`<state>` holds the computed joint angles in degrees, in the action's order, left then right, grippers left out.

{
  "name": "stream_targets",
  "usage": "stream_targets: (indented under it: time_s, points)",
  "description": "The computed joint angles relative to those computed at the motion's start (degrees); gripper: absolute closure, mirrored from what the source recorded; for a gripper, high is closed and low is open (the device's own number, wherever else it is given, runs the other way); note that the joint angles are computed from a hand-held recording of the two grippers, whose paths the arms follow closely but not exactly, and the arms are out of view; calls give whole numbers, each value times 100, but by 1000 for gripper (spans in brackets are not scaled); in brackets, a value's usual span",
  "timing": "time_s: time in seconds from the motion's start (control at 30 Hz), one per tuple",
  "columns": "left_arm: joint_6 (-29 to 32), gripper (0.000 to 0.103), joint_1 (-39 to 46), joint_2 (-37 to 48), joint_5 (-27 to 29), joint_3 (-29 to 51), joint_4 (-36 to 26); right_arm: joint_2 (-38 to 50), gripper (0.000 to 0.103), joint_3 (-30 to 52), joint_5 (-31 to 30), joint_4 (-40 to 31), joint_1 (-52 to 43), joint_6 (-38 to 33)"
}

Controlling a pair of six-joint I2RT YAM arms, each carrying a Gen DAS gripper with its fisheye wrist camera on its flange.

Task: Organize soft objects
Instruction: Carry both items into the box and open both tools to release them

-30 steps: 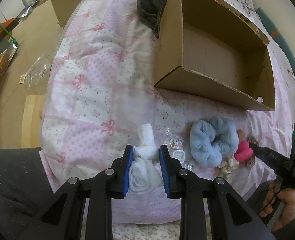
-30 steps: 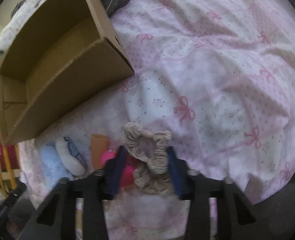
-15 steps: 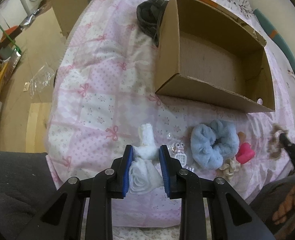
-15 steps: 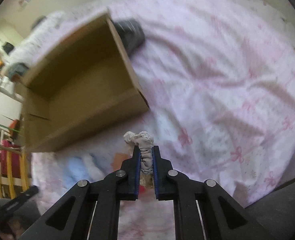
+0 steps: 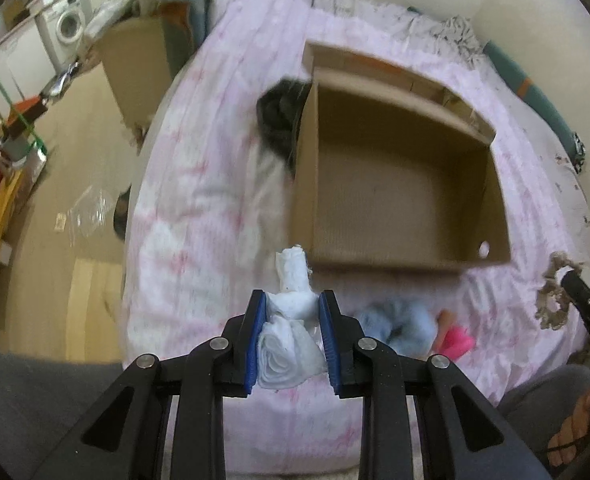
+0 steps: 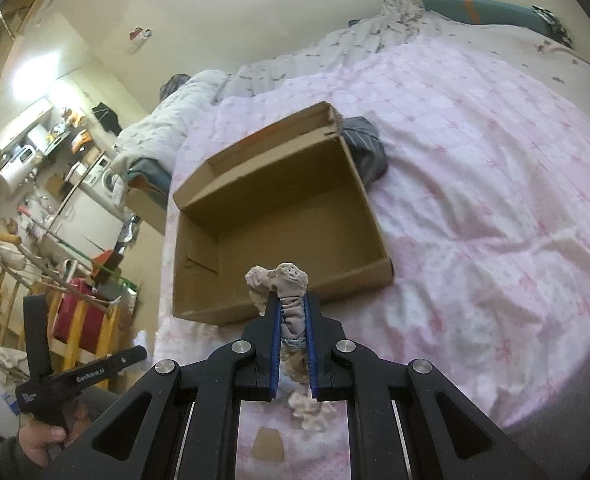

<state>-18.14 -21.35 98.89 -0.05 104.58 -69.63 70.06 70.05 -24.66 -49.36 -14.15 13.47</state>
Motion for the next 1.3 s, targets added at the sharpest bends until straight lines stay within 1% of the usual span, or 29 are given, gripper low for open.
stream_targets:
  time_s: [0.1, 0.23, 0.37, 0.47, 0.57, 0.7, 0.77, 0.87, 1.0, 1.1, 1.2, 1.3]
  points:
    - [83, 79, -15, 428, -68, 778, -86, 343, 90, 435, -57, -61, 70, -36]
    - [99, 79, 2, 1368, 9, 2141, -489, 931, 90, 1029, -35, -30, 210, -92]
    - [118, 79, -98, 2270, 0, 3422, -851, 1453, 90, 1389, -6, 142, 331, -155]
    - [111, 79, -209, 2693, -54, 3888, -926, 1799, 90, 1476, 4, 374, 382, -193]
    - [39, 79, -335, 2937, -122, 3942, -769, 2097, 90, 1445, -45, 591, 389, -181]
    - [-55, 78, -454, 3246, -113, 4066, -669, 2294, 90, 1279, 12, 890, 421, -193]
    - [-61, 78, -511, 3307, -203, 4034, -577, 2364, 90, 1273, 110, 937, 468, -215]
    - [-37, 78, -606, 3518, -331, 4185, -585, 2478, 90, 1297, 267, 945, 541, -357]
    - [-105, 78, -654, 3532, -508, 3980, -450, 2653, 90, 1329, 343, 820, 589, -408]
    - [-148, 78, -651, 3572, -514, 3941, -449, 2764, 90, 1376, 483, 721, 631, -450]
    - [-145, 78, -677, 3649, -609, 4018, -532, 2790, 90, 1385, 474, 671, 642, -432]
    - [-171, 78, -694, 3573, -642, 3829, -436, 2808, 90, 1407, 493, 607, 673, -447]
